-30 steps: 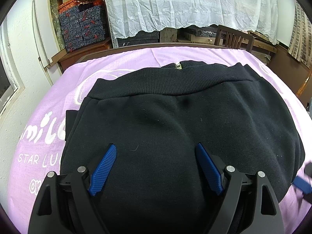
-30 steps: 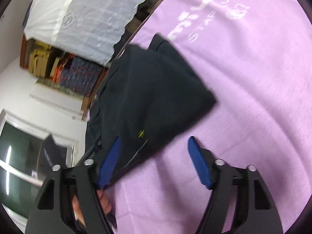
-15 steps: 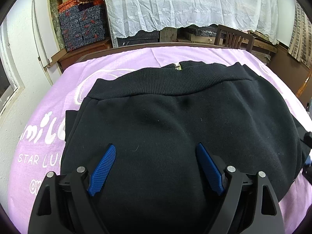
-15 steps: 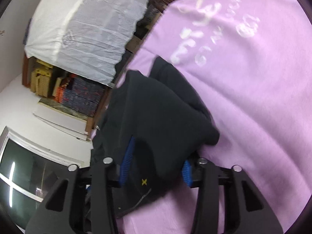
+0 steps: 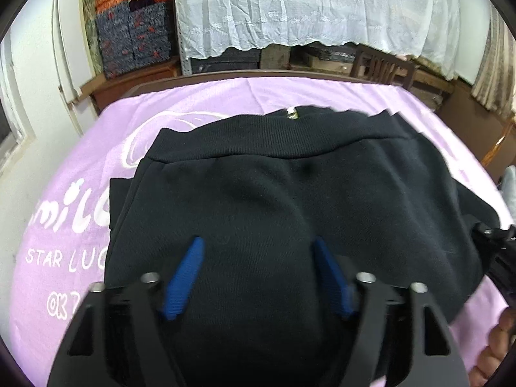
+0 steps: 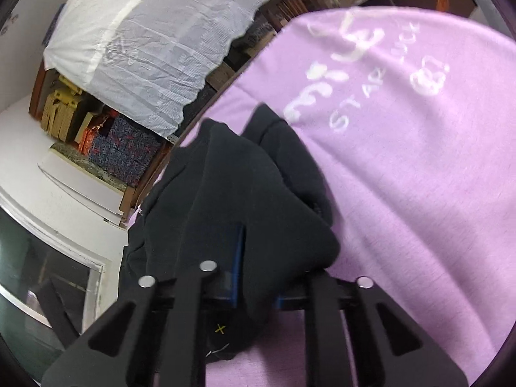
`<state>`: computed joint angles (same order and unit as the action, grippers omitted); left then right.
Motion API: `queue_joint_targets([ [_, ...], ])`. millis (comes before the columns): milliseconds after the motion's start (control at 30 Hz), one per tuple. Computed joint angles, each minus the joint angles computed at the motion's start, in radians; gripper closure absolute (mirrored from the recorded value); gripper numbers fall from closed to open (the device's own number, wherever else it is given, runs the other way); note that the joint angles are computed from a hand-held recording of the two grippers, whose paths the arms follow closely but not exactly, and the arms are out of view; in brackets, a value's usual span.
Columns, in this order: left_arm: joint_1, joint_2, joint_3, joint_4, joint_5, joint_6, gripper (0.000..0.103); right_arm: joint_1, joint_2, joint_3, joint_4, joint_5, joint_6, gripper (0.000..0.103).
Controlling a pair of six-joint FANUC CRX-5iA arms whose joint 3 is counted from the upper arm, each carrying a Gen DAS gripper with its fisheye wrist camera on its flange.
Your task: Fold large clothes
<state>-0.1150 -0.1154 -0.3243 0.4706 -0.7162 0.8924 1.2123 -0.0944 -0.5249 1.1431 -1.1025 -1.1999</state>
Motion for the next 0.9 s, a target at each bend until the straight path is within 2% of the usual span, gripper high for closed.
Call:
queue_joint_targets([
  [33, 0.005, -0.006, -0.006, 0.021, -0.009, -0.019, 0.045, 0.012, 0.018, 0.028, -0.009, -0.043, 0.046, 0.092],
  [100, 0.009, -0.008, -0.009, 0.036, -0.02, -0.04, 0.045, 0.025, 0.06, 0.09, -0.034, -0.109, 0.16, 0.092],
  [167, -0.009, 0.001, 0.001, -0.012, -0.007, -0.019, 0.042, 0.024, 0.098, 0.144, -0.071, -0.145, 0.258, 0.087],
  [267, -0.045, -0.002, 0.004, -0.106, 0.051, 0.019, 0.039, 0.007, 0.076, 0.111, -0.073, -0.081, 0.205, 0.073],
  [333, -0.046, 0.002, 0.011, -0.114, 0.042, 0.031, 0.039, -0.005, 0.061, 0.086, -0.073, -0.044, 0.171, 0.072],
  [400, -0.042, 0.006, 0.015, -0.106, 0.032, 0.025, 0.039, -0.007, 0.057, 0.076, -0.07, -0.033, 0.165, 0.075],
  [433, -0.039, 0.007, 0.013, -0.096, 0.028, 0.019, 0.039, -0.001, 0.069, 0.094, -0.08, -0.063, 0.194, 0.085],
  [467, -0.036, 0.007, 0.011, -0.088, 0.026, 0.011, 0.039, 0.003, 0.079, 0.106, -0.081, -0.082, 0.212, 0.09],
  [533, -0.03, 0.016, 0.019, -0.072, 0.012, -0.002, 0.039, 0.01, 0.11, 0.158, -0.089, -0.137, 0.288, 0.094],
  [633, 0.006, 0.044, 0.043, 0.007, -0.061, -0.046, 0.039, 0.017, 0.172, 0.263, -0.075, -0.225, 0.428, 0.095],
  [733, 0.058, 0.083, 0.077, 0.103, -0.166, -0.077, 0.043, 0.017, 0.234, 0.374, -0.01, -0.266, 0.567, 0.096],
  [900, 0.14, 0.174, 0.146, 0.231, -0.331, -0.071, 0.057, 0.029, 0.404, 0.604, 0.083, -0.319, 0.902, 0.096],
])
